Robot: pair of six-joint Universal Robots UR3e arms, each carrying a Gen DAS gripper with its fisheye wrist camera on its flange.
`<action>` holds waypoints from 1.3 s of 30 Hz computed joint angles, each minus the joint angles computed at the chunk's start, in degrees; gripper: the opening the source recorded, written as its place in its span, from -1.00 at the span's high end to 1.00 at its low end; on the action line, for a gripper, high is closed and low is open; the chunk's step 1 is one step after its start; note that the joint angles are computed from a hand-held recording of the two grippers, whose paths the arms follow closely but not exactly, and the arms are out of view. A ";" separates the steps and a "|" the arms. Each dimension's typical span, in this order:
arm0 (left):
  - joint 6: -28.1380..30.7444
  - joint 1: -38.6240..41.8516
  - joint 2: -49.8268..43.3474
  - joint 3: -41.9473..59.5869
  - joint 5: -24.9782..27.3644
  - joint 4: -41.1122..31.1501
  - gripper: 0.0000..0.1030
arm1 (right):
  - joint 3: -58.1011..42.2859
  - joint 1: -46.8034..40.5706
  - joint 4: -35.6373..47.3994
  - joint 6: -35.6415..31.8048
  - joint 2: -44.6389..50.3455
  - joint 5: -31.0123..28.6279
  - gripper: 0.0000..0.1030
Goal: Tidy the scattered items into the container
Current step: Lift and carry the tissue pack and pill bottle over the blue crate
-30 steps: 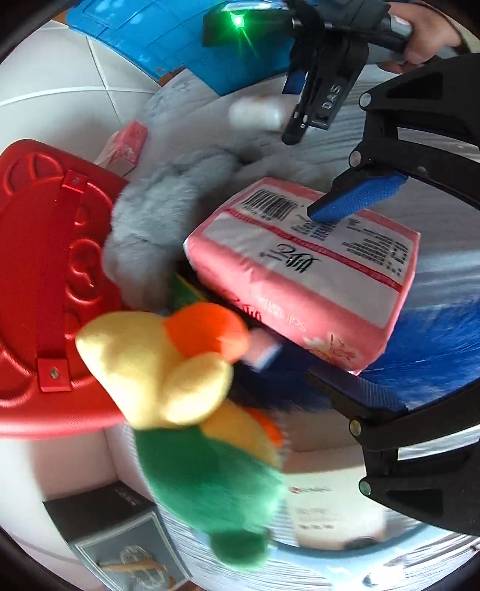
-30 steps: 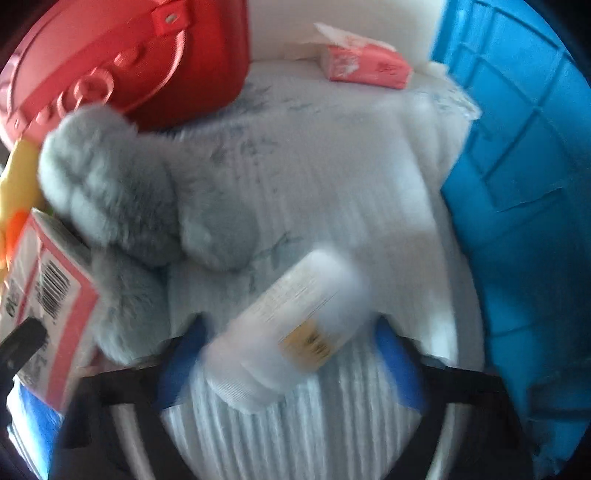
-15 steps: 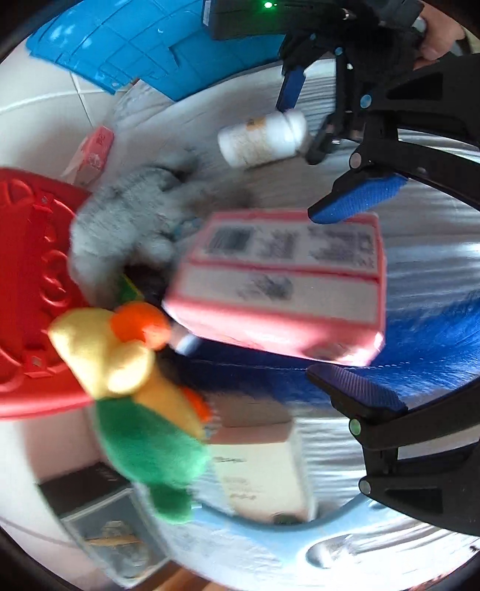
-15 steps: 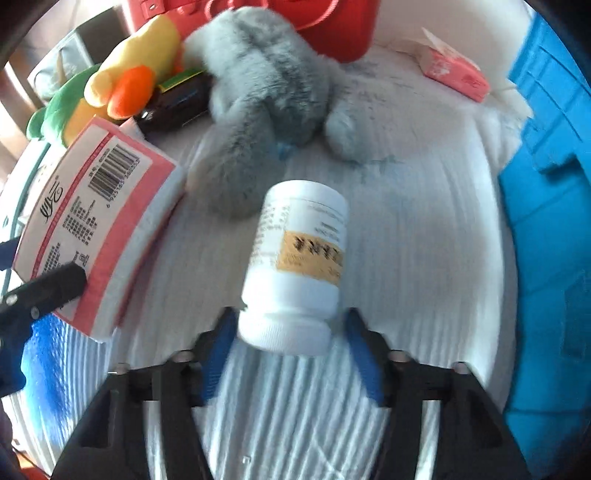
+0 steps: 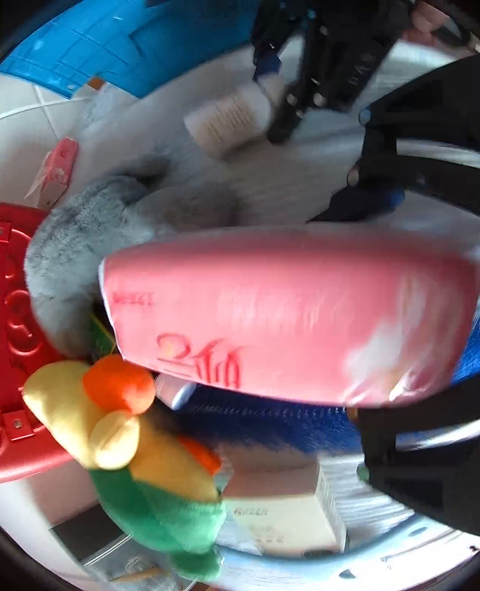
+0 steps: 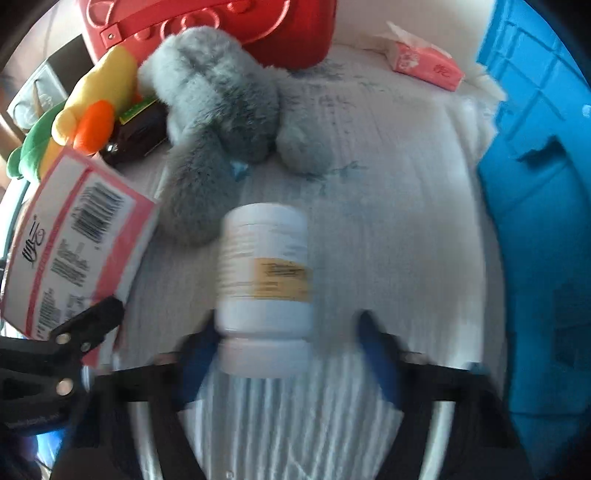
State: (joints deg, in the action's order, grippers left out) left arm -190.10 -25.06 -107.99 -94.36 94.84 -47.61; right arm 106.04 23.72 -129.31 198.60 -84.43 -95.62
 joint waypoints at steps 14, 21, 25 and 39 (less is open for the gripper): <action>-4.11 -0.25 24.01 -7.03 0.93 -9.52 0.04 | -5.51 8.76 6.41 4.64 -8.22 -2.81 0.13; -12.20 -7.65 38.60 -6.65 9.49 -20.27 0.03 | -10.28 15.37 8.42 4.98 -12.75 -6.29 0.37; -18.13 -12.45 43.24 -6.75 14.48 -24.96 0.03 | -11.82 19.67 9.58 5.68 -14.20 -8.07 0.50; -22.74 -9.04 49.28 -27.77 8.45 -20.14 0.04 | 6.09 16.78 2.63 10.30 -14.92 3.34 0.02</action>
